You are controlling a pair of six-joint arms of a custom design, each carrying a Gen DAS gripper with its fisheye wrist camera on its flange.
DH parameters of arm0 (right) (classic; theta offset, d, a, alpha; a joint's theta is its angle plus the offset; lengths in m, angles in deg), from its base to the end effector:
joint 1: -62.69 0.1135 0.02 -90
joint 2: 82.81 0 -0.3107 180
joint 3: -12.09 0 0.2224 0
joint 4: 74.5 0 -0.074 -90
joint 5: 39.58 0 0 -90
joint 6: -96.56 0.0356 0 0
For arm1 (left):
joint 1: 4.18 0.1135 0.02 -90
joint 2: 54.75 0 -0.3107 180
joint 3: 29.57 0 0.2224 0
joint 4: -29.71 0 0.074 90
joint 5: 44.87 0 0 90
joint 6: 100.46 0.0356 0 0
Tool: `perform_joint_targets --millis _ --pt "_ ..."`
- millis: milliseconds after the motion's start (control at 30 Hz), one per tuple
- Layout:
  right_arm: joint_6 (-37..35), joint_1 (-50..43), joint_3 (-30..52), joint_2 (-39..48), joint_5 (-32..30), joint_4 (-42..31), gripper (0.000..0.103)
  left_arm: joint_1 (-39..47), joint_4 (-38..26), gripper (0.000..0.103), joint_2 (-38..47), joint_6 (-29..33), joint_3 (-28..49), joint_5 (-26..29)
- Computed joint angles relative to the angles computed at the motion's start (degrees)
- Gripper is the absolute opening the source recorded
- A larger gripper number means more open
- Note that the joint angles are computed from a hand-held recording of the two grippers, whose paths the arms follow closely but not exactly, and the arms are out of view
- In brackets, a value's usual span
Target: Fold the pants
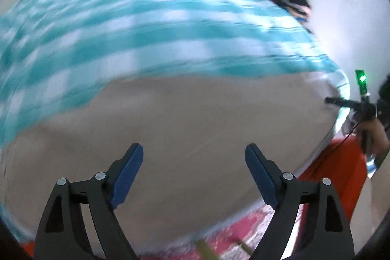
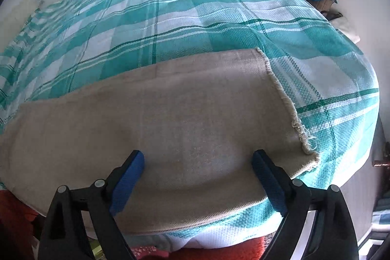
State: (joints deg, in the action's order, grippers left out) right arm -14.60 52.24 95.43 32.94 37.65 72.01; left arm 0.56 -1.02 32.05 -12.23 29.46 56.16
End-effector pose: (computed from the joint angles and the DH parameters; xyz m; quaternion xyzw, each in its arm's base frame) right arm 0.3821 -0.0625 0.1749 -0.1138 0.9655 0.0481 0.2292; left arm 0.2560 0.0144 0.2272 -0.0284 0.9579 -0.0855 0.2725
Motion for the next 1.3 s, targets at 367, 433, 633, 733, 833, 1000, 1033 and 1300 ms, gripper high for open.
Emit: perform_joint_targets --millis 367,433,633,733,833,1000,1033,1300 --pt "-1.8 -0.1 0.1 0.5 -0.9 -0.3 0.090 -25.1 -0.5 0.087 26.5 -5.9 18.9 -11.1" --pt "-2.3 -0.4 0.1 0.5 -1.4 -0.4 0.090 -30.2 4.1 0.087 24.1 -5.7 12.4 -14.1" --pt "-1.4 -2.0 0.8 0.7 -5.1 -1.3 0.090 -36.6 8.5 0.097 23.0 -5.9 6.4 -18.1" --pt "-0.1 -2.3 1.1 0.9 -6.0 -1.5 0.090 -37.2 8.7 0.098 22.7 -5.5 5.7 -19.4" --pt "0.4 -2.6 -0.8 -0.5 -6.8 0.6 0.090 -37.8 7.5 0.097 21.7 -7.3 6.0 -18.8" --pt "9.8 -16.2 -6.6 -5.5 -32.5 7.5 0.090 -33.9 8.9 0.096 10.6 -12.8 0.5 -9.5" --pt "13.4 -19.8 -6.1 -4.8 -37.3 7.3 0.090 -33.5 9.2 0.096 9.8 -13.8 0.0 -9.9" --pt "20.5 -29.3 7.9 8.8 -48.7 -9.3 0.084 -33.0 9.4 0.094 17.9 -14.4 2.9 -13.9"
